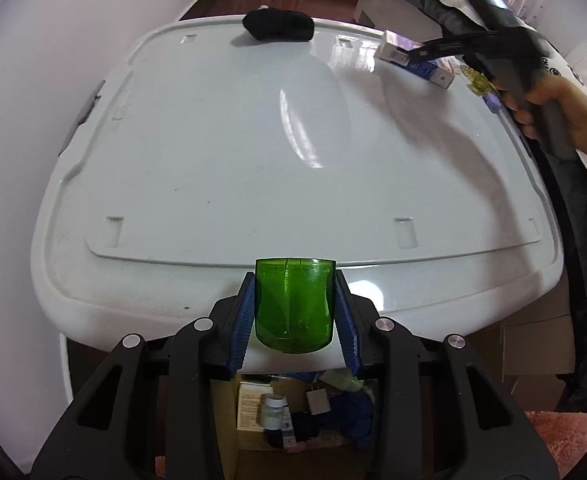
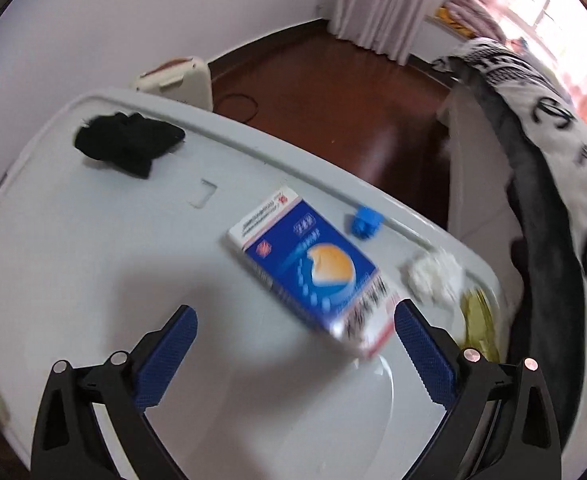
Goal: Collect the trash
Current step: 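Grasp the green cup with the left gripper while the right grasps the blue-white medicine box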
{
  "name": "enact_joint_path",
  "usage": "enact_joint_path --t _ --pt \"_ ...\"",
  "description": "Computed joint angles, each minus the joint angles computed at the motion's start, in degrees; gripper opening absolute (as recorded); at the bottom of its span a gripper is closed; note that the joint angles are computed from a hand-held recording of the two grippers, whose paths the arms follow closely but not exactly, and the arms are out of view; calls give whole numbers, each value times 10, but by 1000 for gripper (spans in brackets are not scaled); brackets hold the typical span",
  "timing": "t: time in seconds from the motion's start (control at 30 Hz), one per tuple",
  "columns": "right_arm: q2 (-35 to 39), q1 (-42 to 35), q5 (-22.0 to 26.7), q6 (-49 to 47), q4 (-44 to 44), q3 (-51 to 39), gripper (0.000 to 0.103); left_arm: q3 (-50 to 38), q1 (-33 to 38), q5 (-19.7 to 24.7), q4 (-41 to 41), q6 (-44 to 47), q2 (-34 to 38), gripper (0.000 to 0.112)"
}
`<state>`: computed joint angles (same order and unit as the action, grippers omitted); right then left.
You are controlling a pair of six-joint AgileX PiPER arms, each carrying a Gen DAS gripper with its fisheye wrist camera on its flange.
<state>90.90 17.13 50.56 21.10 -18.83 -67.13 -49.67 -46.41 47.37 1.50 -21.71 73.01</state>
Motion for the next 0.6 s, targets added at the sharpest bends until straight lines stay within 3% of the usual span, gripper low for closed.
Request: enact_joint_path --t 0.17,0.3,0.4,0.47,0.53,0.6 --pt "83 -41 -3 -96 44 -69 97 -2 29 -7 -44 37 12 37" --pt "110 -50 -12 -101 54 -82 98 -5 30 -7 -31 25 22 37" --pt "97 -38 -21 -65 35 -61 86 -6 32 -3 -43 33 25 37" --pt "80 -18 -13 -24 10 -45 69 -8 27 0 -39 29 19 37" --pt "61 21 2 48 -43 -19 61 -6 22 0 -26 18 8 37" --pt "44 57 25 107 -79 -1 59 -5 25 1 -25 16 2 37"
